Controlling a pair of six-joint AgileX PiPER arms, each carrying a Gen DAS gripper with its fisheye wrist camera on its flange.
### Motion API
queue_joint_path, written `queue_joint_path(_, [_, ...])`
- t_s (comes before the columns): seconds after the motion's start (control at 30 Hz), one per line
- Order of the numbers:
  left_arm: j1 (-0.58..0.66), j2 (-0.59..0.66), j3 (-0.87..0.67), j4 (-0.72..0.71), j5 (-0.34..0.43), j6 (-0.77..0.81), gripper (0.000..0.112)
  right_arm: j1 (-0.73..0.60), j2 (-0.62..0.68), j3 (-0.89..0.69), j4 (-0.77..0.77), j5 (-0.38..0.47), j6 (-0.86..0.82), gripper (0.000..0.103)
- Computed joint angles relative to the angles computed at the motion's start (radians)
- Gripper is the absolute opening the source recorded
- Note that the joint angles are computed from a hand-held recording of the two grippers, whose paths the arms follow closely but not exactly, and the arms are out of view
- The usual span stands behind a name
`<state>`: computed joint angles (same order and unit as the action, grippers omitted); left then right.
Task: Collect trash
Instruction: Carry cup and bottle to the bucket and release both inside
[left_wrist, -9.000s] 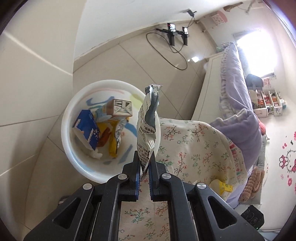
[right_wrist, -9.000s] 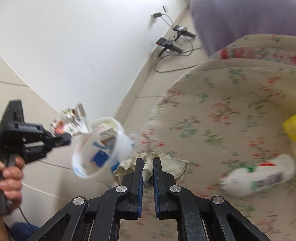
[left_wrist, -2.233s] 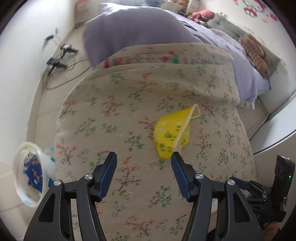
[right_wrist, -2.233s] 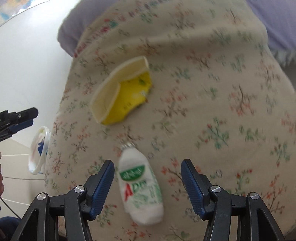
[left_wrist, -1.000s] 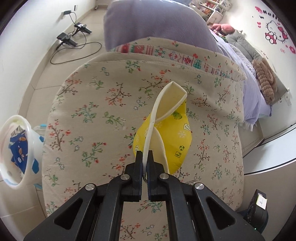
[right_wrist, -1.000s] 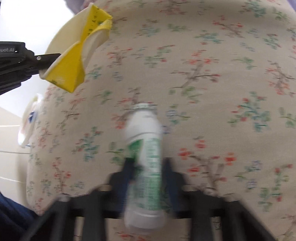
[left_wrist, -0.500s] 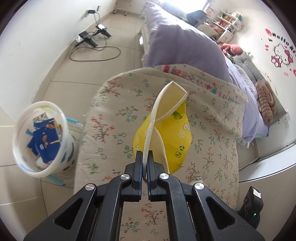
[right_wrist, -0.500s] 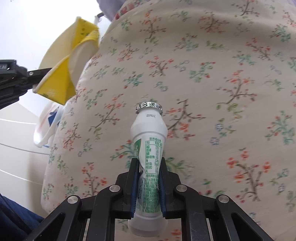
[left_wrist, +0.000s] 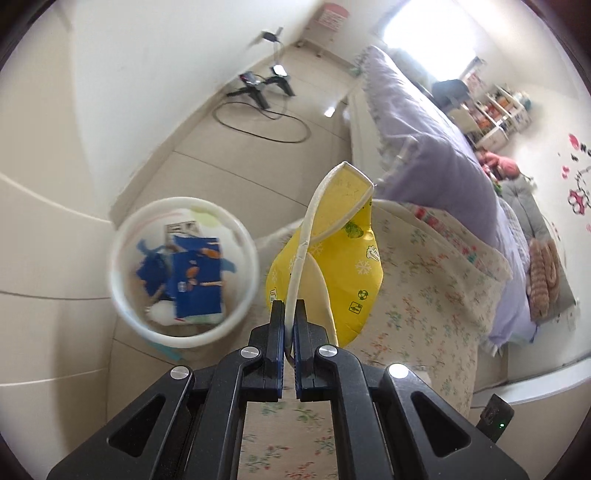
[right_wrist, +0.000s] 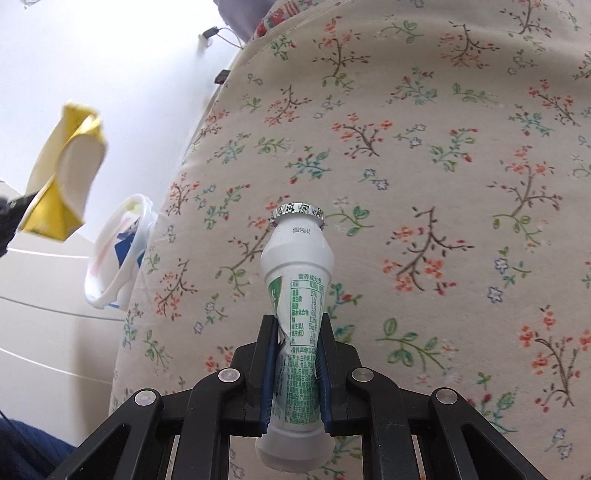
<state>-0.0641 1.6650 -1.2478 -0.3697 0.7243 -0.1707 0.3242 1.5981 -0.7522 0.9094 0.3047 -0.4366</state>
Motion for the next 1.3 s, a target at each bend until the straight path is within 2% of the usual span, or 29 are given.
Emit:
queue_joint_path(0.17, [0.104, 0.000, 0.047, -0.022, 0.004, 0.014, 0.004, 0.036, 0.038, -0.049, 0.001, -0.009, 0.030, 0.017])
queue_joint_path(0.3, [0.150, 0.012, 0.054, 0.016, 0.002, -0.015, 0.004, 0.080, 0.100, -0.129, 0.048, 0.003, 0.009, 0.017])
queue_joint_path(0.4, [0.194, 0.014, 0.063, -0.028, 0.008, 0.021, 0.004, 0.125, 0.159, -0.204, 0.029, 0.005, 0.038, 0.017])
queue_joint_path(0.53, [0.195, 0.029, 0.056, 0.064, -0.004, -0.050, 0.004, 0.183, 0.252, -0.334, -0.026, 0.030, 0.106, 0.017])
queue_joint_path(0.73, [0.242, 0.063, 0.044, -0.031, 0.012, 0.009, 0.004, 0.275, 0.383, -0.573, -0.160, 0.079, 0.235, 0.017])
queue_joint_path(0.83, [0.231, 0.075, 0.026, 0.053, 0.002, -0.069, 0.004, 0.314, 0.461, -0.719, -0.216, 0.123, 0.284, 0.017])
queue_joint_path(1.07, [0.257, 0.196, -0.029, 0.005, 0.033, -0.070, 0.004, 0.367, 0.688, -1.112, -0.411, 0.260, 0.491, 0.017])
queue_joint_path(1.13, [0.243, 0.220, -0.051, 0.061, 0.030, -0.119, 0.004, 0.361, 0.722, -1.166, -0.412, 0.278, 0.509, 0.017])
queue_joint_path(1.3, [0.237, 0.262, -0.083, 0.068, 0.036, -0.126, 0.004, 0.349, 0.762, -1.237, -0.429, 0.302, 0.530, 0.017])
